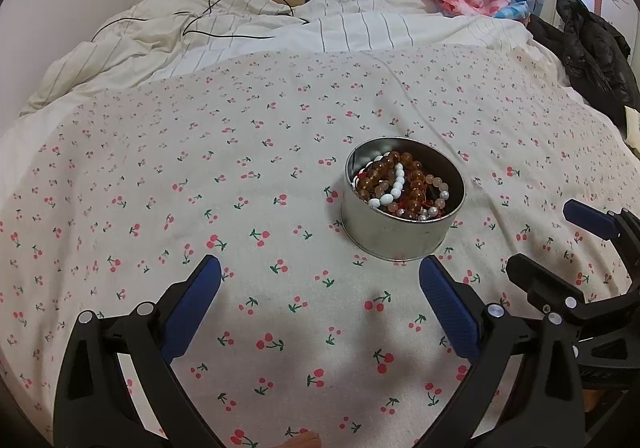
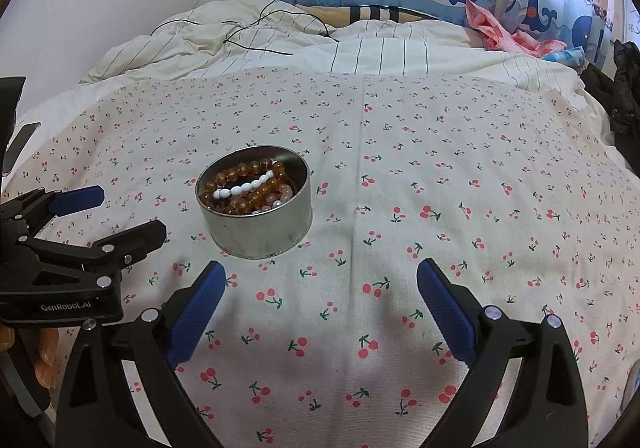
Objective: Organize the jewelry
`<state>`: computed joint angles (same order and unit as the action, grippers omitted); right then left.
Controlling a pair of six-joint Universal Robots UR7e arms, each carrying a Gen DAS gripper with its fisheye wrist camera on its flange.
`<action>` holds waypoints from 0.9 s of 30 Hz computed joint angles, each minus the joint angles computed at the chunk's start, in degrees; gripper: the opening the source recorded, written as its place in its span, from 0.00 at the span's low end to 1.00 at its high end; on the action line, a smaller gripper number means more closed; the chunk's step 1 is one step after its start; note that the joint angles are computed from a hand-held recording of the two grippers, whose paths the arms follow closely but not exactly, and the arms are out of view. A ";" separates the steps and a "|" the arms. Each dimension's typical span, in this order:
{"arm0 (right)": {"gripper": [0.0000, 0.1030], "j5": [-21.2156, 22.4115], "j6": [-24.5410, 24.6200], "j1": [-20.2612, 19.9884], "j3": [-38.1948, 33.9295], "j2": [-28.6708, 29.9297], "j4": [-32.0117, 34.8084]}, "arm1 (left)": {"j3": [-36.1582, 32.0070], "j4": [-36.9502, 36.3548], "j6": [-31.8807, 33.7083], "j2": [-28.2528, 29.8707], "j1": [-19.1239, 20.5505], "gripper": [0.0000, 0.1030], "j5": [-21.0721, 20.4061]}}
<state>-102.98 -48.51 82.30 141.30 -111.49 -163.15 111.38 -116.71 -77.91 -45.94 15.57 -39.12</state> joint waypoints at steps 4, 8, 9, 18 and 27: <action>0.90 -0.19 -0.10 0.00 0.03 0.13 -0.02 | -0.03 0.01 -0.07 0.06 0.04 0.93 -0.07; 0.91 -0.35 -0.14 0.05 0.06 0.29 -0.17 | 0.02 -0.27 -0.09 0.09 0.13 0.93 -0.18; 0.91 -0.39 -0.12 0.10 0.08 0.29 -0.23 | -0.01 -0.21 -0.18 0.10 0.14 0.93 -0.16; 0.91 -0.37 -0.29 0.00 0.16 0.39 -0.35 | 0.25 -0.54 -0.58 -0.04 0.19 0.93 -0.27; 0.91 -0.48 -0.39 -0.03 0.22 0.47 -0.48 | 0.52 -0.81 -1.26 -0.20 0.20 0.93 -0.48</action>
<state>-103.45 -48.90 82.27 141.52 -111.02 -163.63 111.91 -117.52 -79.17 -46.15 15.77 -39.60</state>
